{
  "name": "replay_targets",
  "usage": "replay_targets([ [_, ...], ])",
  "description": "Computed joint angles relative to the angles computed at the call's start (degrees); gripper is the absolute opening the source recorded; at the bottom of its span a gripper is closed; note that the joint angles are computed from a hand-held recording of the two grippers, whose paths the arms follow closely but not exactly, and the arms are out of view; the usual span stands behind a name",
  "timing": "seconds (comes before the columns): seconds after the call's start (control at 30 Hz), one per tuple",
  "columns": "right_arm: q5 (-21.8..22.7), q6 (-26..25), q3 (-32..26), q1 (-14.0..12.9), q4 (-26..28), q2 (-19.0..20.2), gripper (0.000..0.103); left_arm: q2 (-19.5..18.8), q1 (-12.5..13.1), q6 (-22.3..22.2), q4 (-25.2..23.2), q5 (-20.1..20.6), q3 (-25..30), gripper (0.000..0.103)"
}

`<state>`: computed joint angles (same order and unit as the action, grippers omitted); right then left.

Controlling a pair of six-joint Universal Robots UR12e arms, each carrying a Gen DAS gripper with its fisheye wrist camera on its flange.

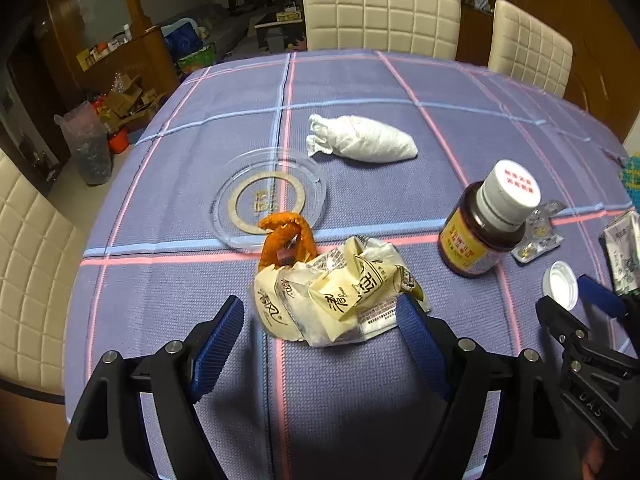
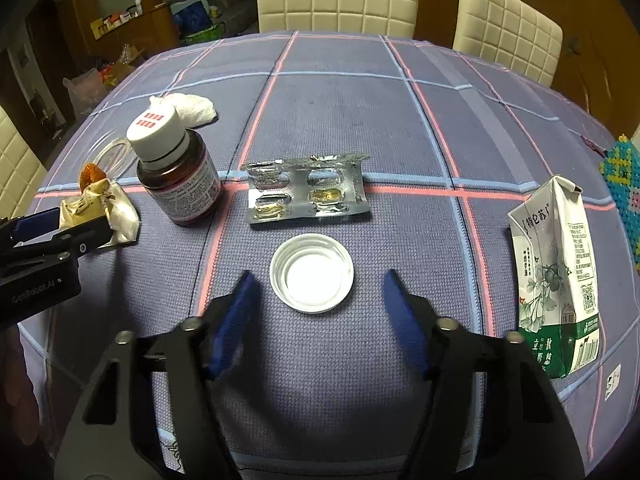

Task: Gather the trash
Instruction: 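Grasp the cream food bag with left tool while right tool grasps the white bottle cap, then carry the food bag and bottle cap over the clear bin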

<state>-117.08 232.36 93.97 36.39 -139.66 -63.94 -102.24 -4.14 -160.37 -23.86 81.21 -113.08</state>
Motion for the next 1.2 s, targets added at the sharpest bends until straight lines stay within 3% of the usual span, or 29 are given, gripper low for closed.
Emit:
replay_targets([
  [0.07,-0.18,-0.54,-0.12,0.15,-0.39,0.11,0.041,0.24,0.2,0.51,0.0,-1.09,-0.21,0.071],
  [0.1,-0.42,-0.68,-0.25,0.26,-0.31,0.19,0.041,0.47,0.39,1.48,-0.7,-2.15,-0.28,0.049],
  [0.13,-0.78,-0.56,-0.39,0.38,-0.05,0.26,0.041,0.67,0.52,2.63,-2.27,-3.03,-0.06,0.037],
  [0.17,-1.07,-0.37,-0.38,0.49,-0.1,0.31,0.041,0.86,0.68,3.28,-3.71,-3.83,0.09,0.03],
  [0.23,-1.27,-0.41,-0.38,0.62,-0.01,0.31,0.041,1.5,1.18,4.22,-5.1,-5.64,-0.2,0.026],
  [0.67,-0.42,-0.28,-1.88,3.01,1.11,0.77,0.041,6.05,3.83,5.97,-2.98,-5.3,-4.67,0.025],
  [1.2,-3.35,-2.75,-8.48,7.68,4.89,3.3,0.041,11.84,10.97,6.21,-0.79,-5.91,-10.15,0.025],
])
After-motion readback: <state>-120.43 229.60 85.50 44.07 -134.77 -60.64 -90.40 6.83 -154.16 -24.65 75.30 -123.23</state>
